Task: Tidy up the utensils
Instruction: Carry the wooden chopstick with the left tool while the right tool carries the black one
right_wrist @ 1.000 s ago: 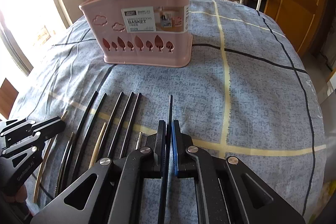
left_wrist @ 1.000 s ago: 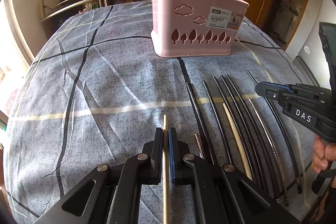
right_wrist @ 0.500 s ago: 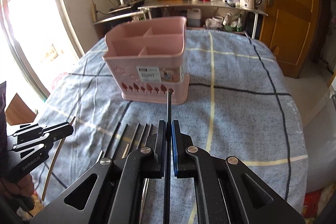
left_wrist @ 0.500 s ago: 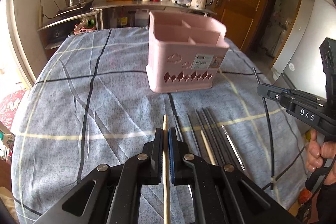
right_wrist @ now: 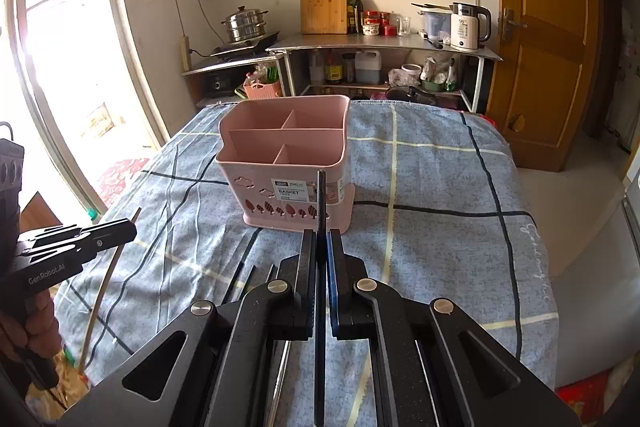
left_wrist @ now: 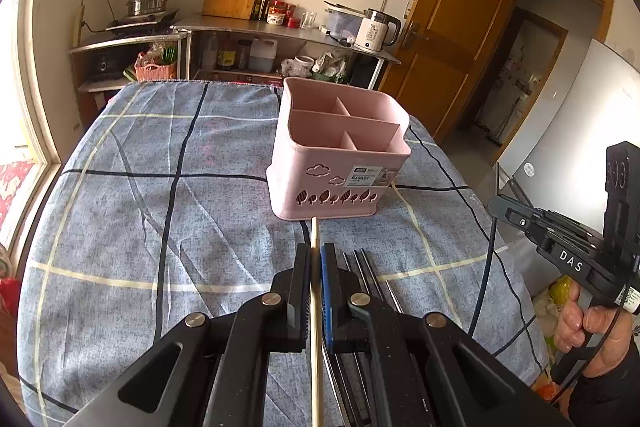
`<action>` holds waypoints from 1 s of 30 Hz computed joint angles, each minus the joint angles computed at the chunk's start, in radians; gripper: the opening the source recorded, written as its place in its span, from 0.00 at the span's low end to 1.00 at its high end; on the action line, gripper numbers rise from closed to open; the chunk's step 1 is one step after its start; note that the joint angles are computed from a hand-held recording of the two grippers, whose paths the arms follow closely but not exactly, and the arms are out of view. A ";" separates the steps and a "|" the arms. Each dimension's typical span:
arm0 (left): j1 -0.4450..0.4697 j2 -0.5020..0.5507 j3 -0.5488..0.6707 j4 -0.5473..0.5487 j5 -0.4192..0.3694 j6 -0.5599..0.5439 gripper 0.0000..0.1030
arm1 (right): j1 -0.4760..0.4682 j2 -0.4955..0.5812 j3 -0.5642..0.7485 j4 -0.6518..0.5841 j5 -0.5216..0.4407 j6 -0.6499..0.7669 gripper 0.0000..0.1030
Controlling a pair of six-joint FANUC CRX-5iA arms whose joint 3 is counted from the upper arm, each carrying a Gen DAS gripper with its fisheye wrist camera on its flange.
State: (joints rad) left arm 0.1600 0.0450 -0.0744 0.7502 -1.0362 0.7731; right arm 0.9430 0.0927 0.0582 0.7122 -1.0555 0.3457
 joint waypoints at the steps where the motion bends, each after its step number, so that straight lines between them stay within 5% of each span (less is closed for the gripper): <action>1: 0.002 0.006 0.005 -0.003 -0.011 0.009 0.05 | 0.001 0.001 0.000 0.001 -0.001 -0.002 0.05; 10: -0.009 0.006 0.012 -0.055 -0.014 0.018 0.04 | 0.003 -0.010 -0.016 0.009 0.005 -0.012 0.05; 18: -0.060 0.147 0.141 -0.275 -0.092 0.166 0.08 | -0.002 -0.015 -0.026 0.001 0.012 -0.018 0.05; 30: -0.122 0.238 0.224 -0.366 -0.116 0.207 0.17 | -0.025 -0.002 -0.014 -0.036 0.022 0.009 0.05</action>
